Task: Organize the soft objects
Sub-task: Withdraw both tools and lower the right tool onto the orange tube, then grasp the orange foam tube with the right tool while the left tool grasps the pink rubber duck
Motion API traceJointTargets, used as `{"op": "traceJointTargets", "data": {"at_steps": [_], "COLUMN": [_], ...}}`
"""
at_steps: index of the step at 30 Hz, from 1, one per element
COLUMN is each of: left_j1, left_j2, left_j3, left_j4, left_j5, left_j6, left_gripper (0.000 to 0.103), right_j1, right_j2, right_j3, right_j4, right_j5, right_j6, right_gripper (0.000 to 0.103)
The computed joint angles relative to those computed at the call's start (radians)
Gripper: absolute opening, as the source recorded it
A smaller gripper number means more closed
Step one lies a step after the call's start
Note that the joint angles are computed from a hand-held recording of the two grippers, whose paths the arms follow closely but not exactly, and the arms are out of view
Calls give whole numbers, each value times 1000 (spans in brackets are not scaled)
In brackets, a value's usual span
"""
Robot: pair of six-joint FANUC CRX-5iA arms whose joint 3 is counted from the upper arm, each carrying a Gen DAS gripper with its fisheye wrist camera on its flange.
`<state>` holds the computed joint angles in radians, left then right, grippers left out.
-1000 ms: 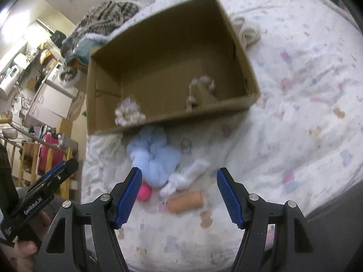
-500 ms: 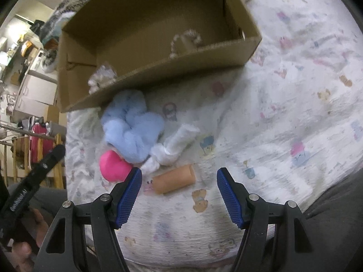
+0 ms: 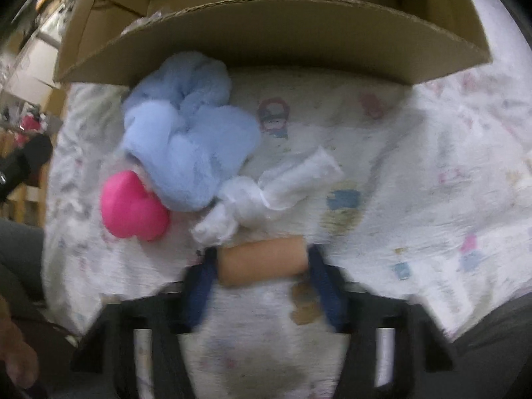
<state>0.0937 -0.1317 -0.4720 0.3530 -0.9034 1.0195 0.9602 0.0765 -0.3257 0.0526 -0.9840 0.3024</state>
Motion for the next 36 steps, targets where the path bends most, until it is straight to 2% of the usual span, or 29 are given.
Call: {"op": "traceJointTargets", "data": {"at_steps": [1, 2, 3, 4, 11, 14, 18, 20, 28, 31, 33, 36], "left_j1": [0, -1, 0, 1, 17, 13, -1, -13, -83, -101, -100, -96], "left_j2": [2, 5, 8, 10, 18, 25, 53, 63, 124, 134, 158, 156], "left_j3": [2, 4, 7, 9, 12, 17, 31, 31, 62, 62, 66, 60], "left_j4": [-3, -6, -7, -6, 23, 23, 25, 27, -35, -53, -31, -20], "left_j5": [0, 0, -1, -2, -23, -42, -92, -103, -135, -122, -140, -135], "left_j6": [4, 8, 10, 13, 2, -8, -23, -35, -28, -27, -36, -34], "left_gripper": [65, 65, 65, 65, 65, 65, 65, 64, 63, 49, 30, 24], "right_j1": [4, 4, 6, 7, 20, 41, 79, 75, 55, 52, 49, 49], "right_j2": [-4, -10, -19, -33, -145, -212, -298, -315, -321, -328, -329, -322], "right_j3": [-5, -8, -14, -22, -67, -113, -216, -259, -300, -314, -321, -312], "right_j4": [0, -3, -3, -2, 18, 98, 328, 403, 457, 451, 460, 449], "right_j5": [14, 21, 27, 34, 98, 137, 210, 256, 292, 301, 309, 300], "right_j6": [-2, -2, -7, -17, -52, -86, -240, -327, -423, -424, -433, -421], "right_gripper": [33, 25, 14, 12, 11, 11, 11, 11, 11, 11, 11, 11]}}
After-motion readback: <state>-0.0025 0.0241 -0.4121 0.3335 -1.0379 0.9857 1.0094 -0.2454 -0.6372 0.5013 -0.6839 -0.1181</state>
